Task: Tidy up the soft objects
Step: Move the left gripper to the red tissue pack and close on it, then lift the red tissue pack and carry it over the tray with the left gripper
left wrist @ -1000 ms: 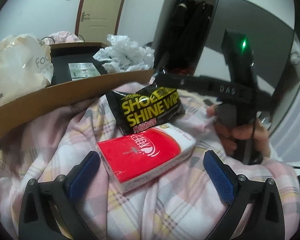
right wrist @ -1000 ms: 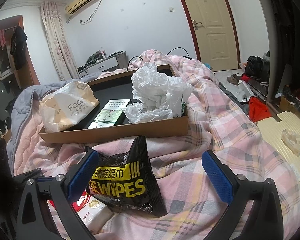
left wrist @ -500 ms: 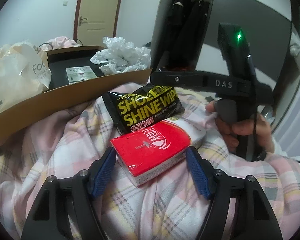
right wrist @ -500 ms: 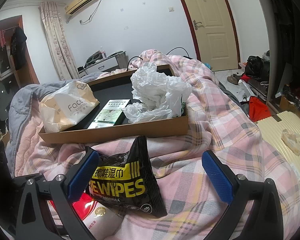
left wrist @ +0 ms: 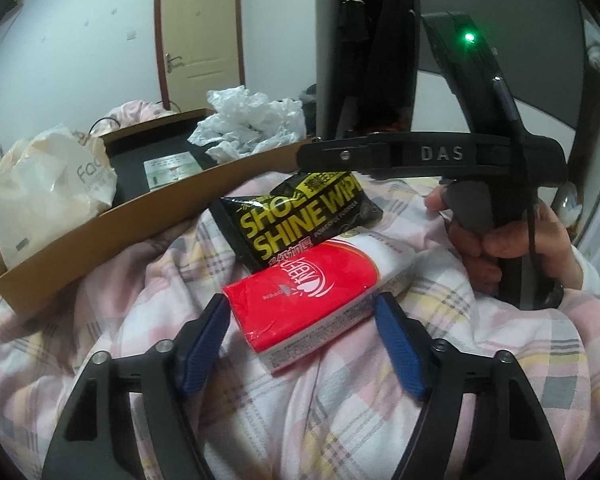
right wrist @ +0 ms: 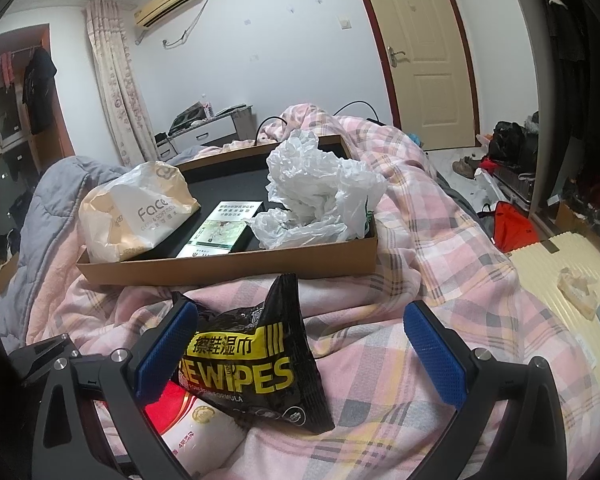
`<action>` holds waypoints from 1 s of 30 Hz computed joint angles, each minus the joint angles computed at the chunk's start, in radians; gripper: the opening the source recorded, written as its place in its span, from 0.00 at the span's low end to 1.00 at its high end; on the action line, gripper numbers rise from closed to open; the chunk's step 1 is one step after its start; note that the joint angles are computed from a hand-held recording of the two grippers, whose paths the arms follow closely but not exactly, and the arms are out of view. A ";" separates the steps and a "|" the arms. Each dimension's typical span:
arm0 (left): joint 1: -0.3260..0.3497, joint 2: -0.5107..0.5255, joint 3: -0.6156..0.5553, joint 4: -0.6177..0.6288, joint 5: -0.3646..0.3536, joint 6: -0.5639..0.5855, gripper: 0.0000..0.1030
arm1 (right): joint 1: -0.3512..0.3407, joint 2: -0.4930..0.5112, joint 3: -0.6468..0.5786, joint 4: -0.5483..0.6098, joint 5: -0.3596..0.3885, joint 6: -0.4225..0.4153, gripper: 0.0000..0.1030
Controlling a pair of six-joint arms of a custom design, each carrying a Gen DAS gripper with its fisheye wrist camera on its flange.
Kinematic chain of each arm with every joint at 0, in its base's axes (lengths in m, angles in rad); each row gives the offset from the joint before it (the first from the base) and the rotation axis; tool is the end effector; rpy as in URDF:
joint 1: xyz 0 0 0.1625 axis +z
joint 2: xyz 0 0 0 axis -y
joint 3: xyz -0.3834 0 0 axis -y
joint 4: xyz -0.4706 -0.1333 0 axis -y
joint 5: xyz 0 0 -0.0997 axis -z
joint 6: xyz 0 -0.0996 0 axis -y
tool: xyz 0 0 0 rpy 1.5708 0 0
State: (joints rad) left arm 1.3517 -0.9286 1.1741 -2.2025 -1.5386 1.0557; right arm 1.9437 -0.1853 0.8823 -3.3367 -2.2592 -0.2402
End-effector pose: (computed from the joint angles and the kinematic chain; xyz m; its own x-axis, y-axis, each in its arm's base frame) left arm -0.0441 -0.8261 0.3005 -0.3067 0.8881 -0.3425 0.9505 0.2667 -0.1596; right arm 0.3760 -0.7689 -0.0185 -0.8539 0.1239 0.5054 -0.3896 0.4916 -0.7788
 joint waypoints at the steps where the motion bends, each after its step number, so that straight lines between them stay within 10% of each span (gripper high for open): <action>1: 0.000 -0.003 0.003 0.001 -0.004 0.005 0.63 | 0.000 0.000 -0.001 -0.001 -0.002 -0.003 1.00; 8: 0.007 -0.011 -0.001 0.052 -0.063 0.054 0.32 | 0.000 -0.003 0.004 -0.004 0.001 0.002 1.00; 30: 0.070 0.006 -0.093 0.014 -0.347 -0.099 0.16 | -0.007 -0.006 0.031 -0.213 0.038 -0.025 1.00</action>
State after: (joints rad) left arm 1.4214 -0.9229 1.0809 -2.1886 -1.8853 0.9572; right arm 1.9362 -0.1913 0.9131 -3.5499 -2.2212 -0.2649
